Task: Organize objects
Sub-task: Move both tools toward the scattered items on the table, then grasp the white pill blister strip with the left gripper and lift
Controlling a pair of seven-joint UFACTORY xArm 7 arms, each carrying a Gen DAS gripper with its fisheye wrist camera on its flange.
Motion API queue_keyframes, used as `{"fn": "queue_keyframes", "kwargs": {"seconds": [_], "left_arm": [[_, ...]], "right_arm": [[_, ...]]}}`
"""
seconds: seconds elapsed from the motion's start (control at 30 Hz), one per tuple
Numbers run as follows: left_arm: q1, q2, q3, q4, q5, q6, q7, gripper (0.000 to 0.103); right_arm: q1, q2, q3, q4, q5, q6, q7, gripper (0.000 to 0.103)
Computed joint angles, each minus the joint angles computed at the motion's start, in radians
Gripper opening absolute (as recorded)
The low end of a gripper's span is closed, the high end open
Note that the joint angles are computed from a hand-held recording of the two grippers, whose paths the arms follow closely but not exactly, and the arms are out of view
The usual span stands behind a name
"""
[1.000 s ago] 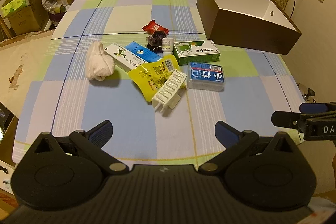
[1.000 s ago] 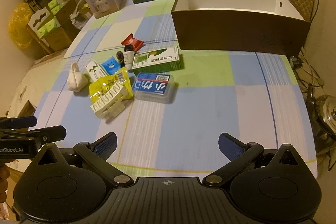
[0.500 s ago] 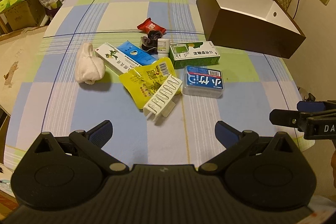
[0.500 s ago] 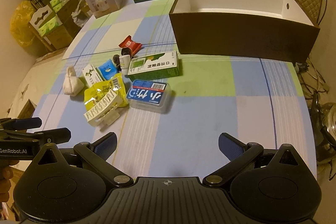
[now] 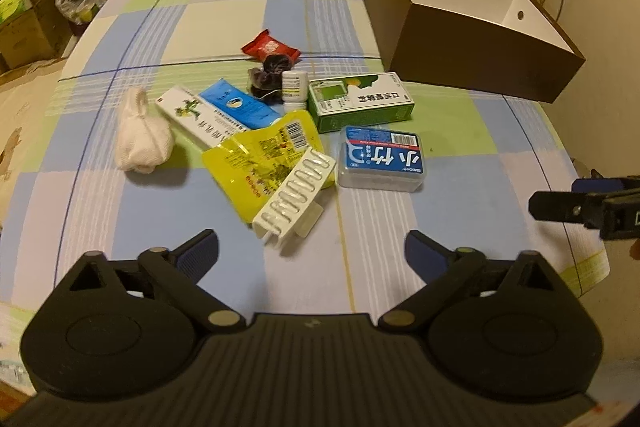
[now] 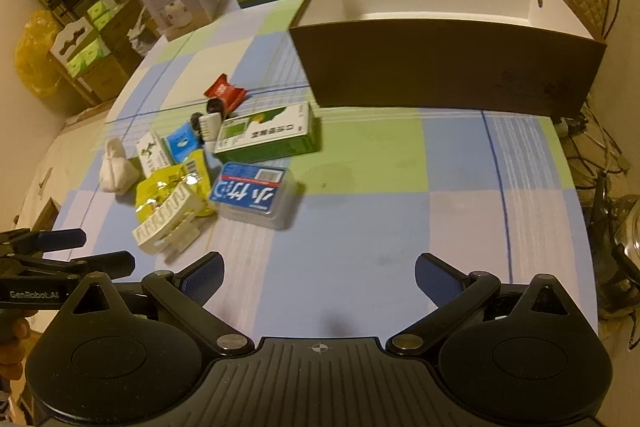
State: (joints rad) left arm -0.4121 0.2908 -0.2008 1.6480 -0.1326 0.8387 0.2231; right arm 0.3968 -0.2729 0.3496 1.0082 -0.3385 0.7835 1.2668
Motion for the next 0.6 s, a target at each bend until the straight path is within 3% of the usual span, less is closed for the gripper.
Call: {"fn": "queue_keyframes", "kwargs": {"seconds": [0.27, 0.6], "left_arm": [[-0.026, 0.086, 0.005, 0.041, 0.059, -0.06, 0.025, 0.084], [-0.065, 0.217, 0.024, 0.184, 0.112, -0.011, 0.001, 0.051]], "right_arm": [[-0.027, -0.065, -0.017, -0.072, 0.021, 0.009, 0.003, 0.095], [-0.064, -0.115, -0.028, -0.128, 0.063, 0.025, -0.018, 0.095]]}}
